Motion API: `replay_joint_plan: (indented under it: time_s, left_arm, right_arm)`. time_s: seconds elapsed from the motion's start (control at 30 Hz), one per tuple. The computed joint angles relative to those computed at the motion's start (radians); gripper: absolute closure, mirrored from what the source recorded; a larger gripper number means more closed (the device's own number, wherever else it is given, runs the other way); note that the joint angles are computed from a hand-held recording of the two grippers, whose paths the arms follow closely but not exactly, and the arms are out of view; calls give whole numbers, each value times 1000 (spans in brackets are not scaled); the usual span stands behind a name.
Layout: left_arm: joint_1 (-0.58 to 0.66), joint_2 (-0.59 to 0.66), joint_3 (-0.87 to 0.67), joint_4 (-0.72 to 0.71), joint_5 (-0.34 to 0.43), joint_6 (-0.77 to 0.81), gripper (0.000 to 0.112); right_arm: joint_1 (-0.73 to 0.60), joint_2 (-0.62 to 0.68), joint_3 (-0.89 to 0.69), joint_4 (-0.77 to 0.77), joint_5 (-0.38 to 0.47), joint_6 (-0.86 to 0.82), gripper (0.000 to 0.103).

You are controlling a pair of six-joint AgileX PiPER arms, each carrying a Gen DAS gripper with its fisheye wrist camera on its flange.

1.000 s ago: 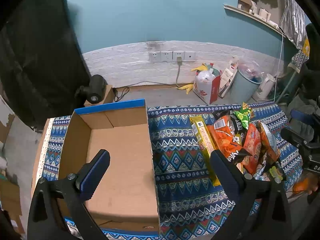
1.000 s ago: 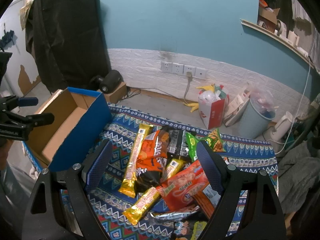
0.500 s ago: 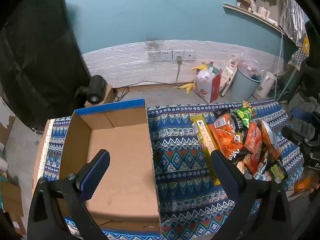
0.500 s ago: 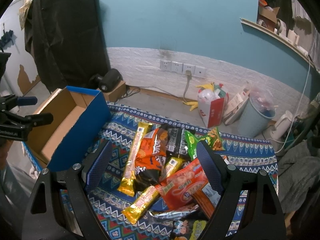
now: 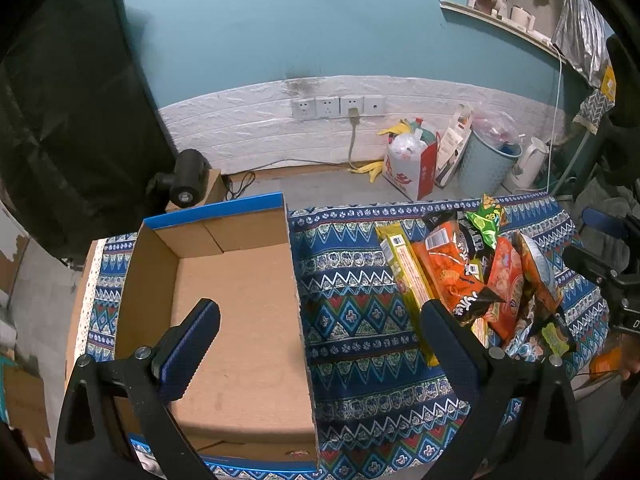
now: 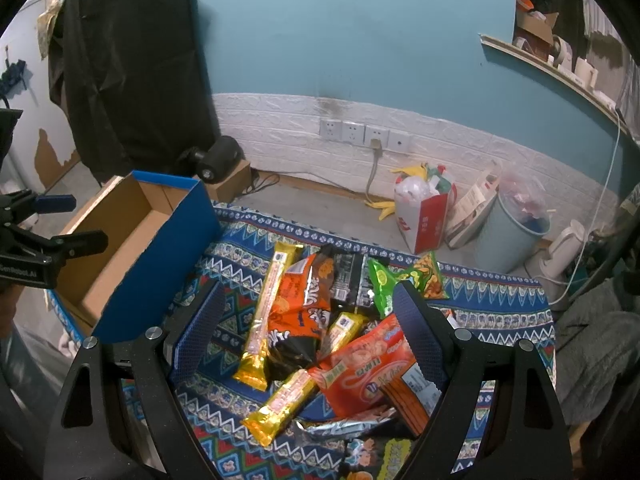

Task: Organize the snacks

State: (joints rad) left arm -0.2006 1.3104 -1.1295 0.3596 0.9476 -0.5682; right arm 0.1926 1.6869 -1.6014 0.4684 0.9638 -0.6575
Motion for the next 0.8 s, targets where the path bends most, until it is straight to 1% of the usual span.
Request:
replay_joint_plan:
  time_s: [0.8]
  left_arm:
    - [-3,3,9,-11,-5,5,11]
  right_arm:
    - [2,1,0,-4,4,3,19]
